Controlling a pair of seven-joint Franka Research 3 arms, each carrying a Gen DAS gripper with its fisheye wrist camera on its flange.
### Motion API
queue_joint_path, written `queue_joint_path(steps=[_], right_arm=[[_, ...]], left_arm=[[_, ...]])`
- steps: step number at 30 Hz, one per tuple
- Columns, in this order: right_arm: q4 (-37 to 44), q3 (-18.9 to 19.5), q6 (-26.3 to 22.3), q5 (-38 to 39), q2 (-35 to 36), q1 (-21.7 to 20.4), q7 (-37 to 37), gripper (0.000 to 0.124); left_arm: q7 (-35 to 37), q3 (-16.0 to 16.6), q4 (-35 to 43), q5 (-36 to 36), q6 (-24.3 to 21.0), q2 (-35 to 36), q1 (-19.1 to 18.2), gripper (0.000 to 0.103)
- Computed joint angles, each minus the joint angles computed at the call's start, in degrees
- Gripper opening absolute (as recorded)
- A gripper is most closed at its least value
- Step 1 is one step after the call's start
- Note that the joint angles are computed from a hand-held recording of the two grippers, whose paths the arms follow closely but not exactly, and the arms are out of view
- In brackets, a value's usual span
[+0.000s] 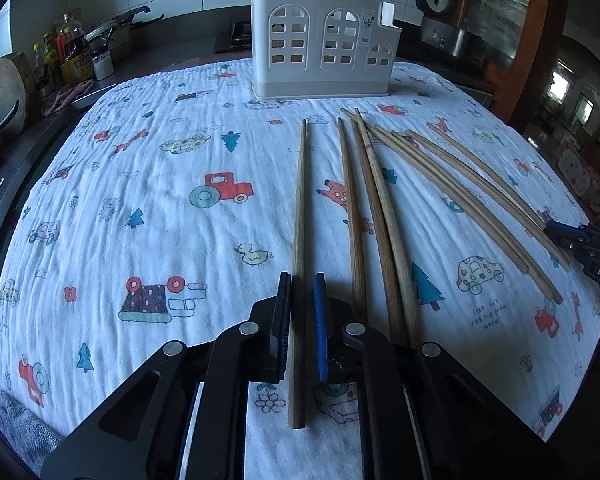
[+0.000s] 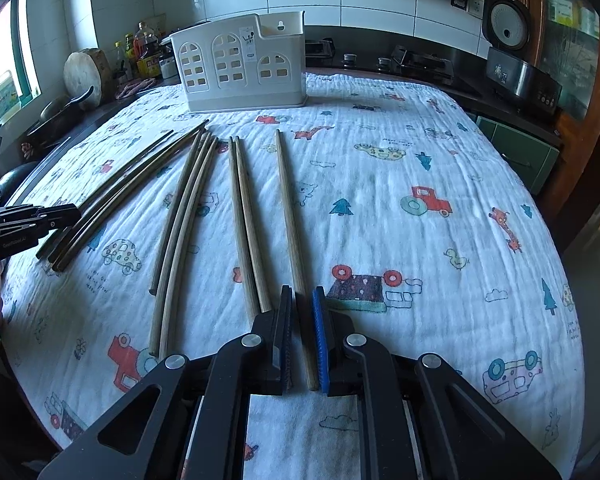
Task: Organize utensils
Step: 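Lower the left tool onto one chopstick and close while the right tool grasps another, then lift the left tool's chopstick into the white holder while the right tool inserts its own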
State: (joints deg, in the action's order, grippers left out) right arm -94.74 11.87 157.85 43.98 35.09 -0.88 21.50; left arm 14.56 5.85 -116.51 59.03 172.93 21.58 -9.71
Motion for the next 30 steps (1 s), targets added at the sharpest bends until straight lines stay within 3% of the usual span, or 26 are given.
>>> queue_joint_path(steps=[6, 13, 17, 26, 30], right_arm=[[-1.13, 0.27, 3.43, -0.98, -0.18, 0.65, -1.43, 0.009], [-2.73, 2.49, 4.83, 0.61, -1.72, -0.83, -4.23, 0.007], [-4.40, 5.75, 6.96, 6.54, -4.09, -3.18, -9.95, 0.007], [-5.62, 7.04, 6.55, 21.26, -8.60, -4.11, -21.94, 0.007], [-5.31, 6.07, 5.42, 26.41, -9.84, -3.13, -25.49, 0.007]], left_arm=[[-2.76, 0.85, -0.85, 1.42, 0.02, -1.57, -0.60, 0.006], [-3.40, -0.57, -2.53, 2.91, 0.80, -4.23, 1.00, 0.006], [-3.04, -1.62, -3.11, 3.24, 0.21, -5.77, 1.82, 0.006], [3.66, -5.14, -4.32, -2.04, -1.02, -7.37, 4.38, 0.006], [0.39, -3.48, -4.37, 0.53, -1.53, -7.62, 2.57, 0.006]])
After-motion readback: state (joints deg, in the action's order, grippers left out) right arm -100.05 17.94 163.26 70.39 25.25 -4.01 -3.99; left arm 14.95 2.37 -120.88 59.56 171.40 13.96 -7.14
